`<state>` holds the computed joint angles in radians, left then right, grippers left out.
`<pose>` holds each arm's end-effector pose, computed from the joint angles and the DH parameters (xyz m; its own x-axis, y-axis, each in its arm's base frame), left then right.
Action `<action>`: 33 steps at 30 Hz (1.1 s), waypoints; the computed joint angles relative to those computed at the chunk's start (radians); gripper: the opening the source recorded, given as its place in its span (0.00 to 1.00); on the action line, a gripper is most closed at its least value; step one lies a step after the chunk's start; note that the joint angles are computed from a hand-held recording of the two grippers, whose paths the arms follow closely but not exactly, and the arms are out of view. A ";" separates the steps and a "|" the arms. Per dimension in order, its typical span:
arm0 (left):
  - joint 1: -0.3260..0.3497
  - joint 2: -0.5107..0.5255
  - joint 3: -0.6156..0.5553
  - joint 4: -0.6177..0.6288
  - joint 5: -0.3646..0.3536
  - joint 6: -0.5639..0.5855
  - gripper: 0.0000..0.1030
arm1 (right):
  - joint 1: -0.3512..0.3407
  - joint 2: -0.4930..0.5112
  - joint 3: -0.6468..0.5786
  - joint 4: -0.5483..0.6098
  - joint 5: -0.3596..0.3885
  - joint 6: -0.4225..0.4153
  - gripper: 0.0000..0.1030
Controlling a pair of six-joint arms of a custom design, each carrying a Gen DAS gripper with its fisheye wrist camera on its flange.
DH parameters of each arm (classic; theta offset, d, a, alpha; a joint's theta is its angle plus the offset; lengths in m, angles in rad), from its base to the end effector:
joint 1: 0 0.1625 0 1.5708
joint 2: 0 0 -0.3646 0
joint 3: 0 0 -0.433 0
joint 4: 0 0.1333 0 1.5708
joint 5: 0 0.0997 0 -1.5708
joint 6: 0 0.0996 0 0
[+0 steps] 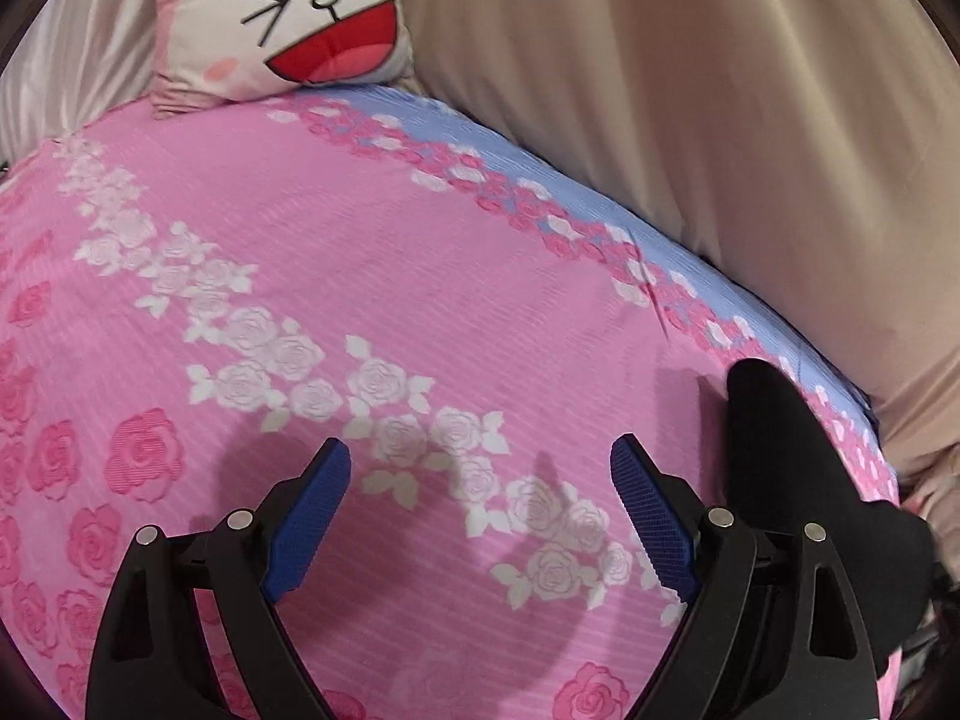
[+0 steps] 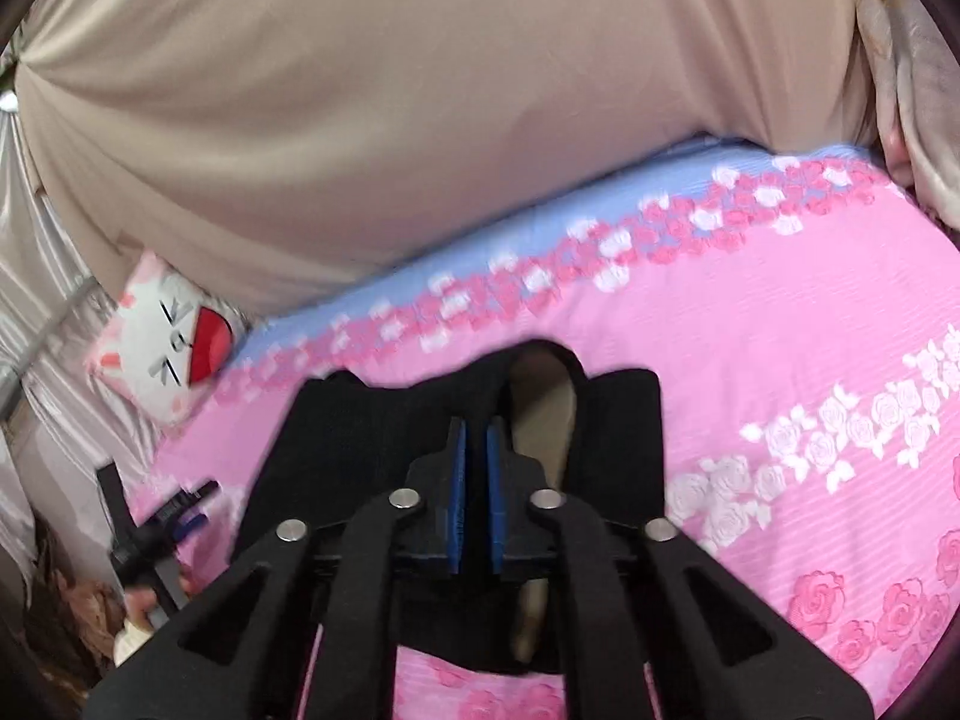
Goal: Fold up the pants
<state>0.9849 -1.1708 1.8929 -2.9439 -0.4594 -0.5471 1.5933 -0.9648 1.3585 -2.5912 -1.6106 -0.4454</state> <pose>-0.1314 -0.6005 0.2374 -0.8008 -0.5219 -0.2937 0.0272 0.4582 -0.8884 0.1461 -0.7436 0.2739 -0.8941 -0.3481 0.2818 -0.4470 0.7311 -0.5154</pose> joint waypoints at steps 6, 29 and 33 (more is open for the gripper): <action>-0.006 0.020 -0.009 -0.033 0.007 0.063 0.83 | -0.030 0.059 -0.060 0.128 0.071 0.090 0.54; -0.015 0.038 -0.020 -0.030 0.007 0.131 0.83 | -0.035 0.010 0.078 -0.081 -0.033 -0.016 0.21; -0.036 0.043 -0.016 -0.049 0.040 0.161 0.83 | -0.014 -0.052 0.120 -0.207 0.003 0.027 0.24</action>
